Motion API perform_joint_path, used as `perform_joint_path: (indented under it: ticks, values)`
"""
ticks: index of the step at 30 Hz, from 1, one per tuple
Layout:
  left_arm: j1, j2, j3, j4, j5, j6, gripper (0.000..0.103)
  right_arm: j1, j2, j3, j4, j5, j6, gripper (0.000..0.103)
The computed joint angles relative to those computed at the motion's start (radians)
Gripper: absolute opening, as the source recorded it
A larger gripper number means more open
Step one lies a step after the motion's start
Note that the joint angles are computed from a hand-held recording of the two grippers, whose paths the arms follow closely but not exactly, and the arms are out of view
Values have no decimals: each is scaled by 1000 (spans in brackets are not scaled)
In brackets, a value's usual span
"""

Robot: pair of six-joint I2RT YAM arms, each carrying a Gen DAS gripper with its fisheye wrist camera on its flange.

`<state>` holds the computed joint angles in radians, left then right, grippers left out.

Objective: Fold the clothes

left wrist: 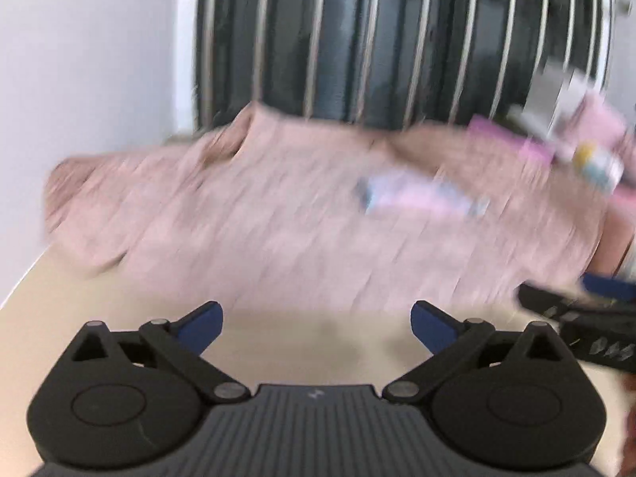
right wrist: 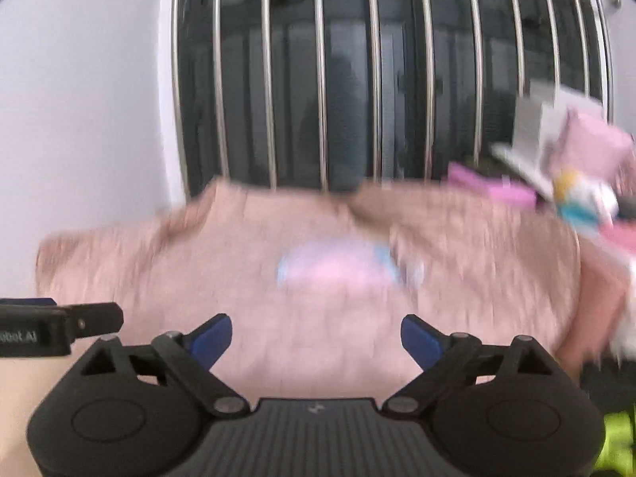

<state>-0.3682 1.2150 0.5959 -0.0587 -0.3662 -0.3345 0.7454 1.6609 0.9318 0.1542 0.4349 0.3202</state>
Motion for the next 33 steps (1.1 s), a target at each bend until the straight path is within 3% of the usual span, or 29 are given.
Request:
perform_joint_path:
  ticks: [2, 6, 10, 14, 16, 20, 29, 33]
  values:
    - [-59, -72, -99, 16, -74, -51, 103, 56, -41, -93, 16, 49, 53, 92]
    - [-100, -111, -216, 99, -127, -111, 103, 144, -71, -225, 84, 132, 120, 93]
    - [-94, -53, -262, 203, -169, -74, 103, 182, -19, -249, 99, 167, 166, 93]
    - [-64, 82, -211, 234, -209, -17, 103, 165, 68, -209, 115, 178, 226, 95]
    - [-46, 138, -213, 279, -182, 19, 103, 153, 109, -175, 116, 180, 222, 95]
    - [42, 190, -242, 381, 18, 47, 103, 126, 164, -145, 170, 162, 213, 95]
    - [83, 320, -146, 420, 38, 67, 102, 78, 250, -30, 77, 100, 230, 95]
    - [89, 343, -120, 415, 50, 74, 102, 70, 274, 2, 61, 60, 178, 103]
